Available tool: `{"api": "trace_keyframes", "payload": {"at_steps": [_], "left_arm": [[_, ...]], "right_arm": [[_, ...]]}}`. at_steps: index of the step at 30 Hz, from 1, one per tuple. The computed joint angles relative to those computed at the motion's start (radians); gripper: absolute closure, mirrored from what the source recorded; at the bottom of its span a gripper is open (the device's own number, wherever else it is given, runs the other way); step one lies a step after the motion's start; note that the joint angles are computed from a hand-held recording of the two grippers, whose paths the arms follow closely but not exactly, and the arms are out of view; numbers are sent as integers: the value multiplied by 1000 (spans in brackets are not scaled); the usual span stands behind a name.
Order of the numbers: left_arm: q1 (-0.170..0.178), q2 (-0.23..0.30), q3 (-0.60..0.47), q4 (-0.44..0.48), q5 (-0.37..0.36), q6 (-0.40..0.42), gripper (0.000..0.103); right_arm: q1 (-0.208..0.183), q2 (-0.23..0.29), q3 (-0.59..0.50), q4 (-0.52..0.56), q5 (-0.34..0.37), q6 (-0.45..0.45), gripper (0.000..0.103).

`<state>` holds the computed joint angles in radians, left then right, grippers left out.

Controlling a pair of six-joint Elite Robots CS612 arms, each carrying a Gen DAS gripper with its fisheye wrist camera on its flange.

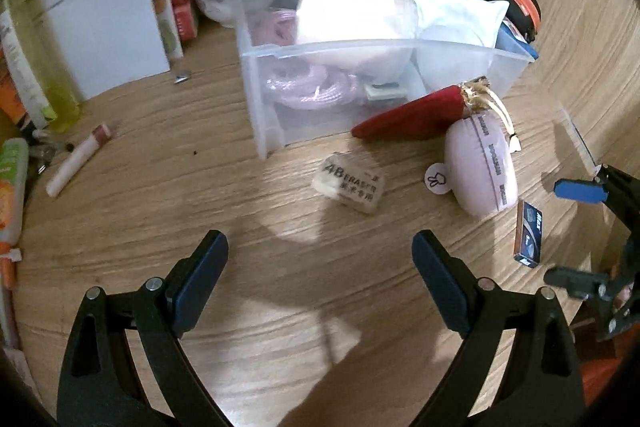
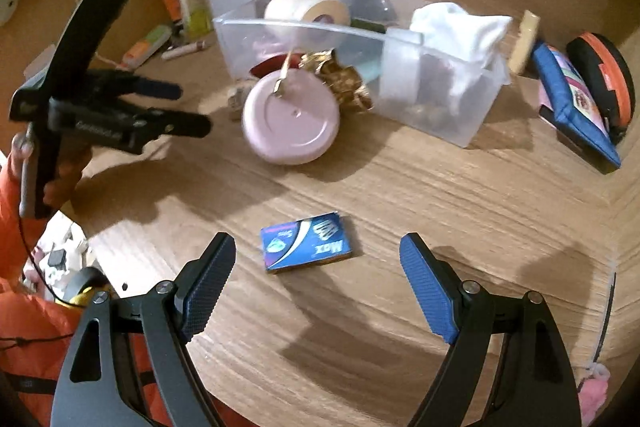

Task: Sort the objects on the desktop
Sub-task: 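Withdraw both grippers from the clear box toward the remaining items, then grasp the small white eraser with the left gripper while the right grasps the blue Max box, then lower the eraser into the clear box while the right gripper places the Max box inside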

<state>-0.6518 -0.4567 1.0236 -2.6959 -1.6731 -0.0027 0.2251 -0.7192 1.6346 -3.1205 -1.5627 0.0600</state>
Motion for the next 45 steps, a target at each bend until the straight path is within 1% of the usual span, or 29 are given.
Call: {"api": "trace_keyframes", "payload": {"at_steps": [3,4,5,6,10,12,14,16,17,18,19,20,21,22,23,29,32,37,45], "left_arm": [[-2,10,-19,12,-9,15,10],[-3,13,-26,14,-11,23,13],[-5,17,-33,20,-9,32,20],[-6,21,-42,31,-7,38,23],[-7,32,-65,38,-4,53,29],[-9,34,-67,36,-2,50,31],[-10,38,-73,28,3,52,37],[-13,40,-73,17,10,58,41],[-13,41,-73,12,4,63,42],[-12,42,-75,8,-6,69,42],[-11,44,-77,2,-11,72,43],[-12,46,-79,-2,-8,73,48],[-13,47,-80,-8,2,75,51],[-14,49,-83,-9,4,76,56],[-14,51,-85,-12,2,76,59],[-14,49,-79,-26,-1,78,59],[-11,42,-62,-45,-17,64,59],[-7,16,-13,-110,-27,33,59],[-3,-20,41,-229,-22,15,59]], "right_arm": [[-1,2,-3,13,15,-8,21],[-1,3,-4,16,17,-11,21],[0,4,-4,17,15,-13,21],[1,5,-6,19,14,-16,21],[3,9,-11,22,14,-36,21],[6,11,-16,31,11,-49,23],[9,14,-20,29,-1,-59,24],[14,17,-23,30,-15,-72,33],[16,20,-27,32,-29,-76,41],[17,22,-29,30,-38,-76,46],[17,23,-30,27,-39,-71,48],[16,24,-32,26,-39,-68,55],[15,24,-33,27,-39,-66,56],[14,25,-34,30,-45,-61,56],[14,25,-35,29,-52,-56,56],[11,20,-26,3,-58,-35,57],[7,15,-17,-31,-55,4,57],[-2,11,-9,-76,-36,73,57],[-6,6,-23,-151,-72,89,57]]}}
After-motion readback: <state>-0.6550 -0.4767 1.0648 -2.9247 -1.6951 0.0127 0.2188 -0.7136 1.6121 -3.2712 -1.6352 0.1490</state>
